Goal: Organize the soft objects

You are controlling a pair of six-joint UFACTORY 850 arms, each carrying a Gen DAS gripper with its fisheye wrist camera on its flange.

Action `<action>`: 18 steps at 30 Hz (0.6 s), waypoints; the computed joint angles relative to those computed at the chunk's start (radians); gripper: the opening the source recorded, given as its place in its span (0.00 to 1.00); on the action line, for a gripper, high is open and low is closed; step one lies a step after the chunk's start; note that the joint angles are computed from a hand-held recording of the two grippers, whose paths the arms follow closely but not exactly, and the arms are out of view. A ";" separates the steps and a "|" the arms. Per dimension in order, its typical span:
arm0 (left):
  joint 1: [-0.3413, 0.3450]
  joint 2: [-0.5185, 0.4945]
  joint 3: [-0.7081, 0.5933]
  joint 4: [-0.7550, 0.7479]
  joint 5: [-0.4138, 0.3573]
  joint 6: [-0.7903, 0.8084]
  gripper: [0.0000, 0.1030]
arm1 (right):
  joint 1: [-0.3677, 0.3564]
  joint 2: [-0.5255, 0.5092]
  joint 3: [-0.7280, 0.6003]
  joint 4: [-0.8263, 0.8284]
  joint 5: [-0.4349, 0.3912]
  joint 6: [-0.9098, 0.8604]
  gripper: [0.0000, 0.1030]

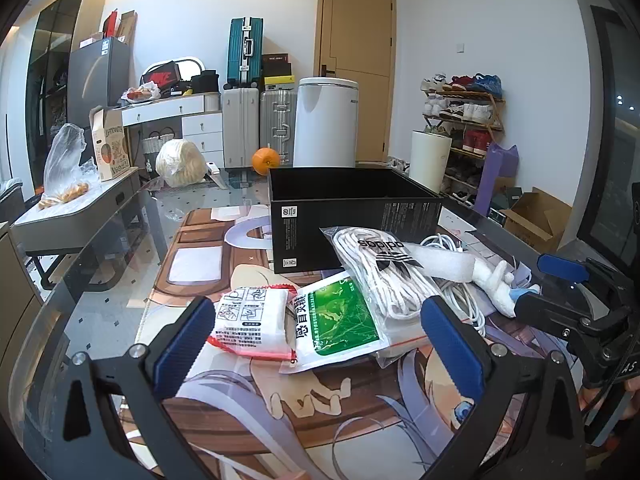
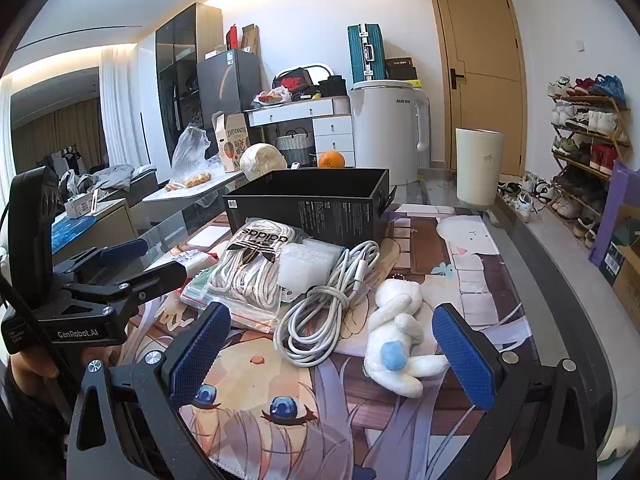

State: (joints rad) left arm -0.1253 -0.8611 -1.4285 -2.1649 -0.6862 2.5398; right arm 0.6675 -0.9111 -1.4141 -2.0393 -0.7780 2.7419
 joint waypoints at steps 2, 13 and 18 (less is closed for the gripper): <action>0.001 -0.001 -0.002 0.008 -0.002 -0.007 1.00 | 0.000 0.000 -0.001 0.001 0.000 -0.005 0.99; 0.001 0.000 0.001 -0.003 -0.006 0.006 1.00 | 0.001 0.000 0.006 0.008 -0.018 -0.001 0.99; 0.002 0.001 0.004 -0.002 -0.009 -0.002 1.00 | 0.001 0.000 0.008 0.012 -0.020 0.003 0.99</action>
